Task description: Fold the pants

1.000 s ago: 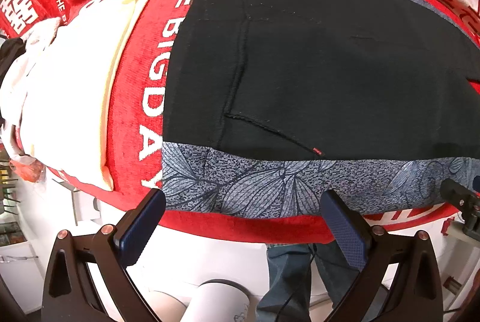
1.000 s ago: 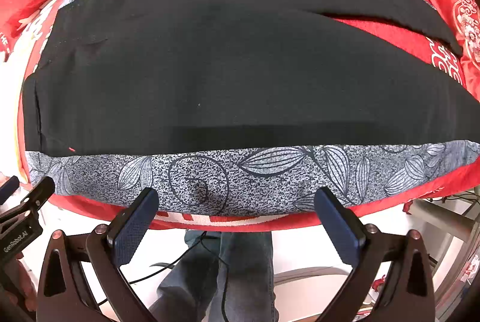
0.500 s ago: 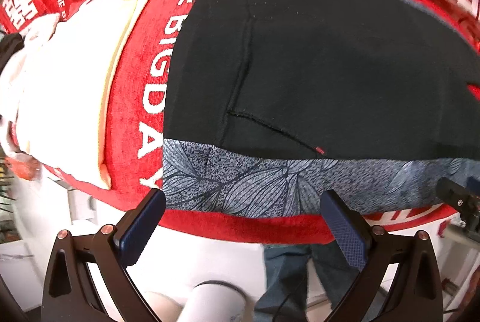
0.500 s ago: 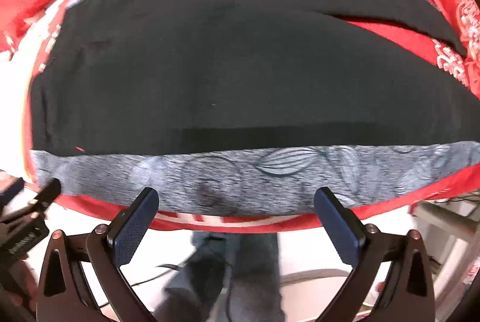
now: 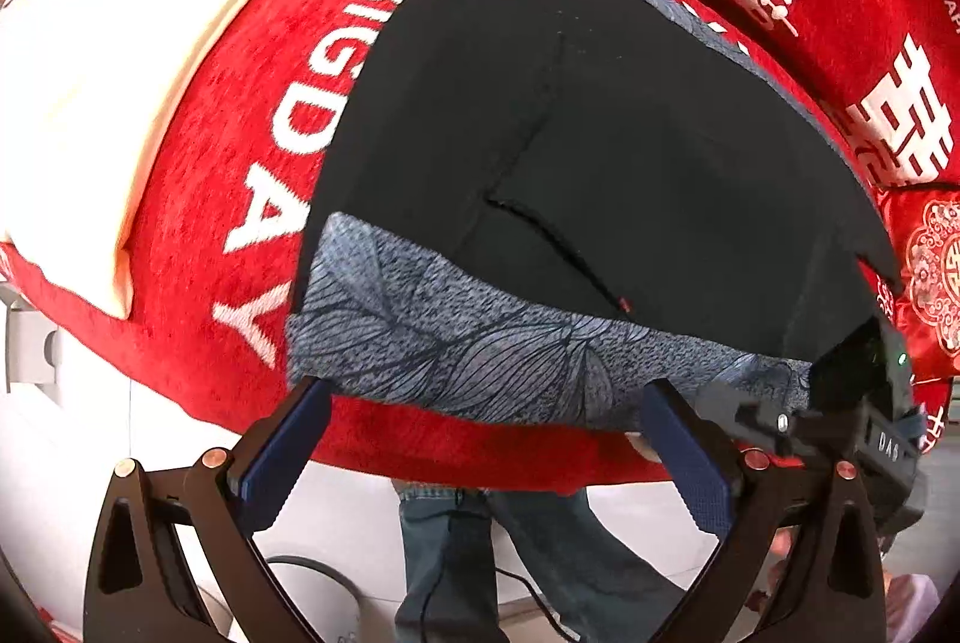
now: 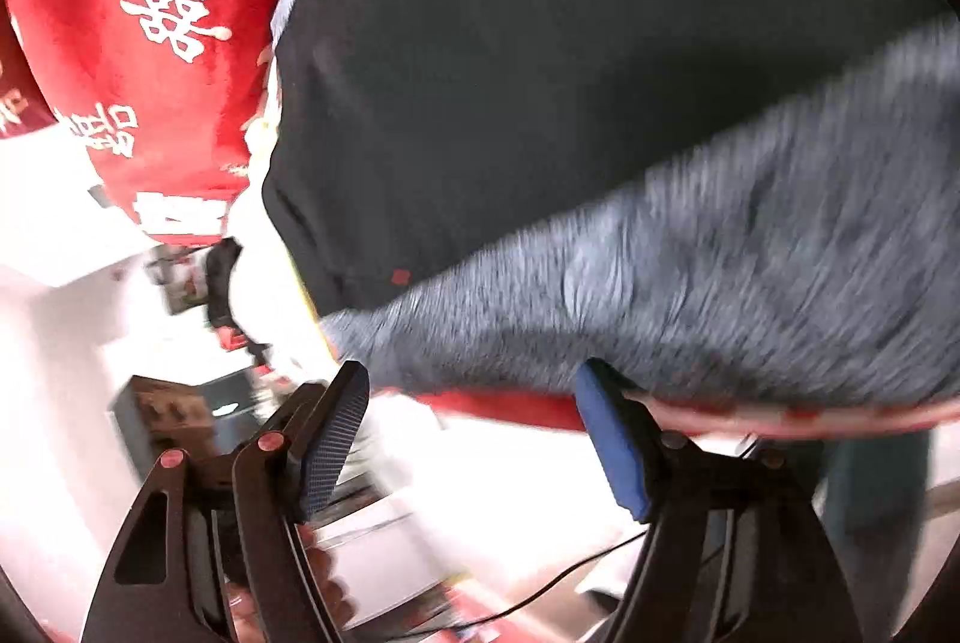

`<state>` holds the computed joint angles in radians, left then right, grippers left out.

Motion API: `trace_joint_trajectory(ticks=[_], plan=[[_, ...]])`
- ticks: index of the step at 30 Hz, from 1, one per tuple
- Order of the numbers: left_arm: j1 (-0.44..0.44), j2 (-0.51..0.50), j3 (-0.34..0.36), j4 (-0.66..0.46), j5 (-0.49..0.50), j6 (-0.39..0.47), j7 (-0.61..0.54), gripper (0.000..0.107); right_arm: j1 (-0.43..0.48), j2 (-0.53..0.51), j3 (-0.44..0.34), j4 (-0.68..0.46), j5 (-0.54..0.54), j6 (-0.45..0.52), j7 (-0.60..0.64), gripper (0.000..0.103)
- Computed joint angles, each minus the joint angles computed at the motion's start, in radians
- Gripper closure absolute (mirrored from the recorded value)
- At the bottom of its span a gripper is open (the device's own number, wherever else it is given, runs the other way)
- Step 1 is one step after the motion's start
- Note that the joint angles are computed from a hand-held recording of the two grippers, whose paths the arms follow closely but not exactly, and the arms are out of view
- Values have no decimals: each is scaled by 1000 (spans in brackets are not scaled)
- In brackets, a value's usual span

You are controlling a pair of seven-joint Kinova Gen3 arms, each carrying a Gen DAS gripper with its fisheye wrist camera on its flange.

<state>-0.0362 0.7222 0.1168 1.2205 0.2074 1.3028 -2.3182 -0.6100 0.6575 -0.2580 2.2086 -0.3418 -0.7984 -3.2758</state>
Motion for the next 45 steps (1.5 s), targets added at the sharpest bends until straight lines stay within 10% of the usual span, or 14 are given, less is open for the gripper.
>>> trace_joint_trajectory(ticks=[7,10,15,19,23,28,37,39,41,45], plan=[[-12,15,2,-6,12,30,-3,4,-16,79,-85,-3,-198,-177,50,32],[-27,38,7,-42,44,90,30,4,18,113,-143,8,-221,-280,51,89],[-53,107,28,-134,131,228,116,4,21,5,-145,43,-242,-273,168,90],[-50,113,38,-115,191,179,164,8,38,-39,-150,54,-223,-253,207,90],[-28,141,53,-143,192,180,165,57,117,-55,-236,44,-225,-140,291,81],[-28,149,62,-167,178,213,112,59,-78,-118,-149,132,-425,-111,220,59],[12,148,43,-187,129,233,78,59,-485,38,-26,165,-791,-443,-119,47],[17,142,35,-171,120,209,81,59,-545,87,-11,137,-872,-520,-195,56],[18,131,31,-151,117,183,87,59,-544,89,-42,122,-944,-543,-215,97],[23,104,24,-137,115,155,129,69,-530,-58,6,198,-905,-419,-89,97]])
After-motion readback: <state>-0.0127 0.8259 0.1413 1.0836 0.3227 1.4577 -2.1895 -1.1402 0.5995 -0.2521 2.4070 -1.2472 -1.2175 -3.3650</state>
